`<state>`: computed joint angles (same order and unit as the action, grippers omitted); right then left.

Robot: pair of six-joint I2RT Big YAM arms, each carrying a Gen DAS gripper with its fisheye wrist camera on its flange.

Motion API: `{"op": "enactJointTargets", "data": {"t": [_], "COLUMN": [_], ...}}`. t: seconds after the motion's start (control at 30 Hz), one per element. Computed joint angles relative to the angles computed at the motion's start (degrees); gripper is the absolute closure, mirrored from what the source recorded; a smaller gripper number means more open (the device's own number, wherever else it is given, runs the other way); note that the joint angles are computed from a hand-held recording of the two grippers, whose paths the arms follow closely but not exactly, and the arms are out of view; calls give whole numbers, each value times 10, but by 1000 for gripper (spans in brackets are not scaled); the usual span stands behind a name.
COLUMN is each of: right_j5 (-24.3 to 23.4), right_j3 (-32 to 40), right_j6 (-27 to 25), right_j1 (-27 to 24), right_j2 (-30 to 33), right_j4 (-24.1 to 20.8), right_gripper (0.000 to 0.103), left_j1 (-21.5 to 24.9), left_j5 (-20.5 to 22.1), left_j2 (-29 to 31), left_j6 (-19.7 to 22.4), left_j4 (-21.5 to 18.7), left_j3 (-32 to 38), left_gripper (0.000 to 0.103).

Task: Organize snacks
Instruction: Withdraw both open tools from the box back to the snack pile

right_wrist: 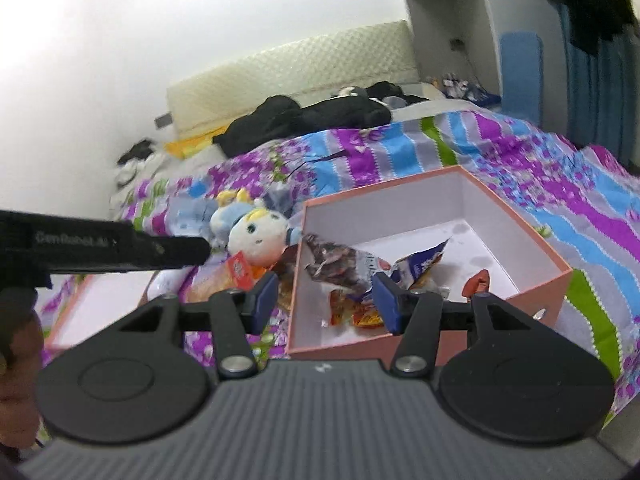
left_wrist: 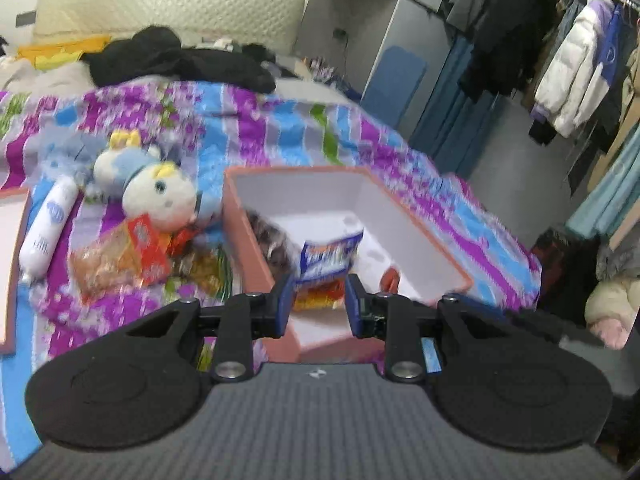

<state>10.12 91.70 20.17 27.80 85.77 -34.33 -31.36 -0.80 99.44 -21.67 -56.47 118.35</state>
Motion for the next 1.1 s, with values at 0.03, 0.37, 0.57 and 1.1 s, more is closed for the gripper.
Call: {"op": "enactJointTargets", "data": {"t": [0.03,0.37,0.57,1.1], "right_j5": [-2,9,16,11], "right_j3": [-4,-36,-56,-74], "right_j6": [5,3,23,11], "right_j1": [3,40,52,63], "right_j2": [-2,-33,-41,4], "right_j4": [3,7,-1,22], "right_gripper": [48,48,48,48], "left_j1": [-1,2,5,59], "left_j5": [0,-6,-13,-14], "left_j2": [-8,-79,-100,-105], "left_j6": [0,-7,-21,-42], "left_j4": [-1,19,30,47], "left_j3": [-16,-121,-155,-239], "left_gripper": [71,70,71,71]}}
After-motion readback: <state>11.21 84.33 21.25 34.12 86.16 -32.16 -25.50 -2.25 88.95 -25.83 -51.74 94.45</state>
